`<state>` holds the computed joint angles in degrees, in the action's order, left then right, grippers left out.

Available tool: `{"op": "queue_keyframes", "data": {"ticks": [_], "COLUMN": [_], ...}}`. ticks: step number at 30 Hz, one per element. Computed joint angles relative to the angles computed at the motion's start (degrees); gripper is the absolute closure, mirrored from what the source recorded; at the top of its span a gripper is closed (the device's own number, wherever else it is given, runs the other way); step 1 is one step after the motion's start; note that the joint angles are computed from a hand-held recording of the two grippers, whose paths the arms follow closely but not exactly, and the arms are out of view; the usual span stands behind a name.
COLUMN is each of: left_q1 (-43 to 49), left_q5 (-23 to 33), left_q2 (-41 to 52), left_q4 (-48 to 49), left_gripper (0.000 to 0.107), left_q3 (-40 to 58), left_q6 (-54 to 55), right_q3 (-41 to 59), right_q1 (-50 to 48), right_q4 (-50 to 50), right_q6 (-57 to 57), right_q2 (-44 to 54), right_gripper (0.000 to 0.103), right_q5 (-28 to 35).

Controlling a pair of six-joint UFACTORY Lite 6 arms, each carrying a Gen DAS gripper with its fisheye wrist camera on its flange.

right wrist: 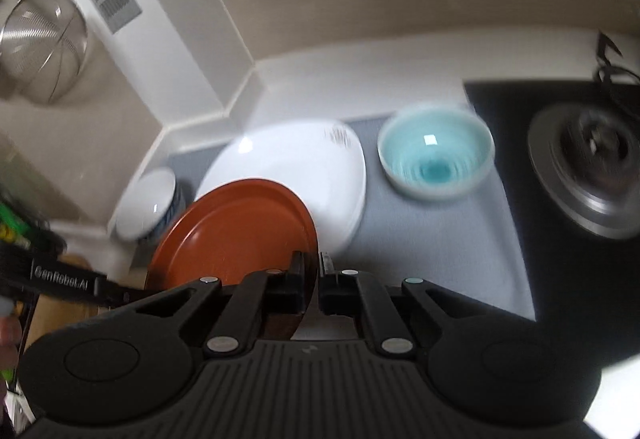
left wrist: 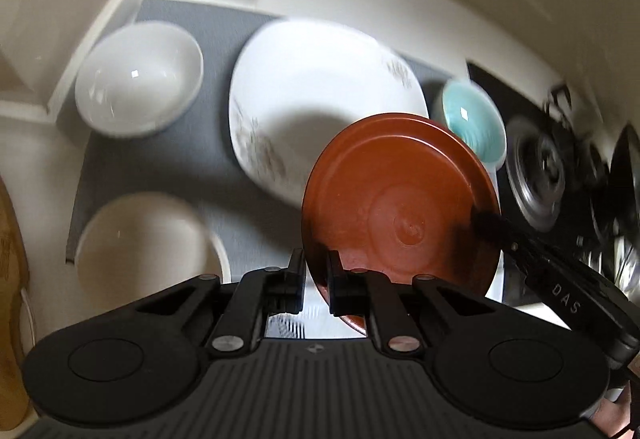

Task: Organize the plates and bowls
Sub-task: 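Close both grippers on the brown plate rim and lift it, then lower the brown plate onto the white plate stack and open both grippers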

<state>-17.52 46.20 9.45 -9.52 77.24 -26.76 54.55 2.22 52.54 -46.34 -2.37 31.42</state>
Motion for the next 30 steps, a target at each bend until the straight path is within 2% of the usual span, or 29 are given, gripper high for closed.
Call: {"op": "queue_keyframes", "data": {"ticks": [5, 9, 12, 18, 21, 23, 27, 30], "left_q1": [4.1, 8.2, 9.5, 8.2, 8.6, 8.7, 7.7, 7.2], "left_q5": [-0.2, -1.2, 1.0, 0.7, 0.7, 0.0, 0.3, -1.7], "left_q2": [8.9, 17.7, 25.6, 31.5, 34.1, 35.1, 39.4, 40.2], "left_q4": [-0.6, -1.9, -1.4, 5.6, 4.2, 3.1, 6.0, 7.7], "left_gripper": [0.096, 0.096, 0.096, 0.096, 0.097, 0.099, 0.099, 0.101], "left_q3": [8.8, 15.6, 23.6, 30.5, 33.3, 34.1, 38.8, 38.8], "left_q6": [0.9, 3.6, 5.0, 4.3, 6.4, 7.8, 5.6, 4.6], "right_q3": [15.6, 23.8, 28.2, 31.5, 31.2, 31.6, 33.8, 34.9], "right_q1": [4.9, 7.5, 9.4, 12.0, 11.9, 12.1, 12.6, 13.4], "right_q4": [-8.5, -10.4, -13.6, -19.9, -21.4, -25.8, -30.8, -34.9], "right_q6": [8.3, 12.1, 15.8, 22.5, 24.3, 29.1, 33.9, 36.7], "right_q2": [14.8, 24.8, 30.1, 35.2, 35.7, 36.5, 39.2, 40.7], "right_gripper": [0.097, 0.096, 0.097, 0.096, 0.096, 0.096, 0.095, 0.094], "right_q5": [-1.7, -3.4, -5.2, -7.6, -9.3, -10.5, -10.2, -10.2]}}
